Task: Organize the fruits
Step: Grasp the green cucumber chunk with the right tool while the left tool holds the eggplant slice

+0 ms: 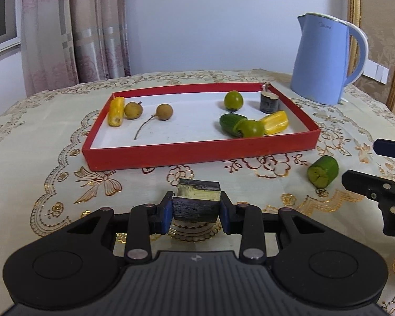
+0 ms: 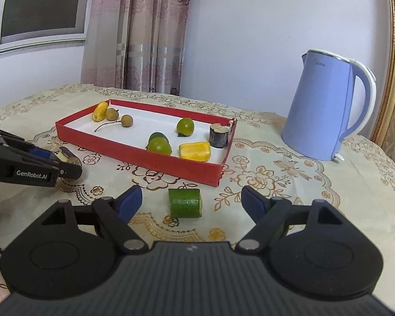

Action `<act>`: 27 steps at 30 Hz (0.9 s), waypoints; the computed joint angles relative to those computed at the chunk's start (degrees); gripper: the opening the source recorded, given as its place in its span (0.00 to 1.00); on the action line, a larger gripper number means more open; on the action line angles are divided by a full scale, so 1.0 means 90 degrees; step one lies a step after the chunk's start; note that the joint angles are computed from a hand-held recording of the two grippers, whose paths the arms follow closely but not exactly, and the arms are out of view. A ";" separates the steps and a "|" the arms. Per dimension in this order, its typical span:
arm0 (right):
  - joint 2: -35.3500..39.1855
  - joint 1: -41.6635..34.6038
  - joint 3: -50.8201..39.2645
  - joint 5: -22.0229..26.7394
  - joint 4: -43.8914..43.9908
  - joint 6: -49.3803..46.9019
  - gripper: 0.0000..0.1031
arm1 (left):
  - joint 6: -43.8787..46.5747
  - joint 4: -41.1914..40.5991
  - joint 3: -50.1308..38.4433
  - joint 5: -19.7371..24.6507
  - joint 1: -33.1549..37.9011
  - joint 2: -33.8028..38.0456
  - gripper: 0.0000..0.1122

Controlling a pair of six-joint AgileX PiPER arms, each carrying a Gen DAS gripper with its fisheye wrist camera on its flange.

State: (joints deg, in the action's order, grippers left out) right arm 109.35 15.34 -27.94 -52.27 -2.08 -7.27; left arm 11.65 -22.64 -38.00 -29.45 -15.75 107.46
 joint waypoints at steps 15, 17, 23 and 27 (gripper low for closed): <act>0.0281 0.0242 -0.0552 0.0450 0.0248 -0.0227 0.79 | 0.0902 -0.1185 -0.0078 -0.0122 -0.0032 0.0073 0.30; 0.0331 0.0220 -0.0623 0.0534 0.0262 -0.0207 0.78 | 0.0938 -0.1208 -0.0088 -0.0108 -0.0023 0.0085 0.30; 0.0396 0.0177 -0.0731 0.0667 0.0205 -0.0157 0.78 | 0.1040 -0.1320 -0.0105 -0.0108 -0.0040 0.0104 0.30; 0.0440 0.0185 -0.0783 0.0704 0.0200 -0.0186 0.78 | 0.1090 -0.1362 -0.0123 -0.0125 -0.0041 0.0130 0.30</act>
State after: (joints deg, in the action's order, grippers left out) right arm 113.31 17.00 -34.98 -45.93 -0.28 -8.95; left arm 21.46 -34.90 -39.11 -30.57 -16.12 108.63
